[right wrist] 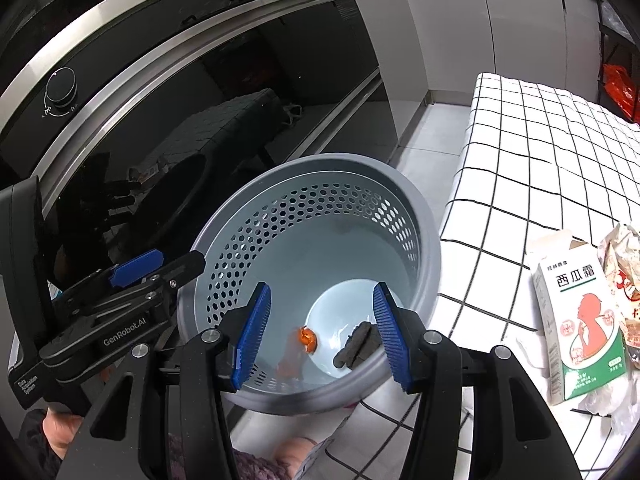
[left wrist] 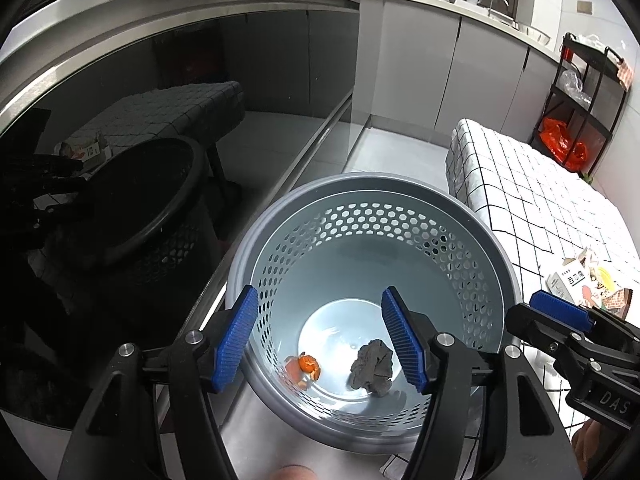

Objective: Collect trash
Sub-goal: 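Move both open tools back from the basket toward the table trash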

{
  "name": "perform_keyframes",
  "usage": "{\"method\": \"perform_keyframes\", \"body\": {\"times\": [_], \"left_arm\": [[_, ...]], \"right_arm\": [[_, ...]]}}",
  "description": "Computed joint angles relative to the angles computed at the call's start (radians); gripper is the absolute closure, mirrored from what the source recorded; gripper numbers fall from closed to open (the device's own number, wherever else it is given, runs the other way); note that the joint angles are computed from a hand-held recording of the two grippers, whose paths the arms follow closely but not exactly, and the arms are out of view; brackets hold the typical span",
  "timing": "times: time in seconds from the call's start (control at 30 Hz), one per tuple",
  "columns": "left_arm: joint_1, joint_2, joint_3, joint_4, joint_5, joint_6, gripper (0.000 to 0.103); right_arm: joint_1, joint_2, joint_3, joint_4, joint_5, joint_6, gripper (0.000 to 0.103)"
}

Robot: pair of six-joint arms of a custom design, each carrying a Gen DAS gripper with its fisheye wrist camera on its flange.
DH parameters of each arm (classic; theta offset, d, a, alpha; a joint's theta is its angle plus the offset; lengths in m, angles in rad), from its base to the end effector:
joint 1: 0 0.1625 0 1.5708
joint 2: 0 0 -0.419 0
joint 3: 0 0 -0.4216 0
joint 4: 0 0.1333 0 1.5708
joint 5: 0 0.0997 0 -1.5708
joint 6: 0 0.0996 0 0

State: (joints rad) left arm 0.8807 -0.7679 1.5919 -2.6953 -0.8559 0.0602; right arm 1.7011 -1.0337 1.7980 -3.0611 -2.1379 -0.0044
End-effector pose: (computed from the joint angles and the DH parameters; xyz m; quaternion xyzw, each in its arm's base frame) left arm -0.2959 -0.6703 0.1018 0.2907 0.8810 -0.2405 0.2855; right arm 0.1635 -0.6332 0.2341 -0.0387 -0.9022 0.3567 0.2396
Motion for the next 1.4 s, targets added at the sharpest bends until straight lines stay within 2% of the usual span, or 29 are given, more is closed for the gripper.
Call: {"method": "perform_keyframes", "body": {"times": [0.87, 1.1, 1.4], "left_arm": [[-0.04, -0.019, 0.064, -0.09, -0.034, 0.039, 0.031], [-0.062, -0.02, 0.087, -0.129, -0.054, 0.063, 0.028], [-0.083, -0.015, 0.106, -0.139, -0.104, 0.064, 0.027]], "right_arm": [[0.015, -0.131, 0.178, -0.138, -0.103, 0.043, 0.047], [0.015, -0.182, 0.24, -0.179, -0.124, 0.064, 0.046], [0.023, -0.255, 0.321, -0.205, -0.188, 0.091, 0.046]]}}
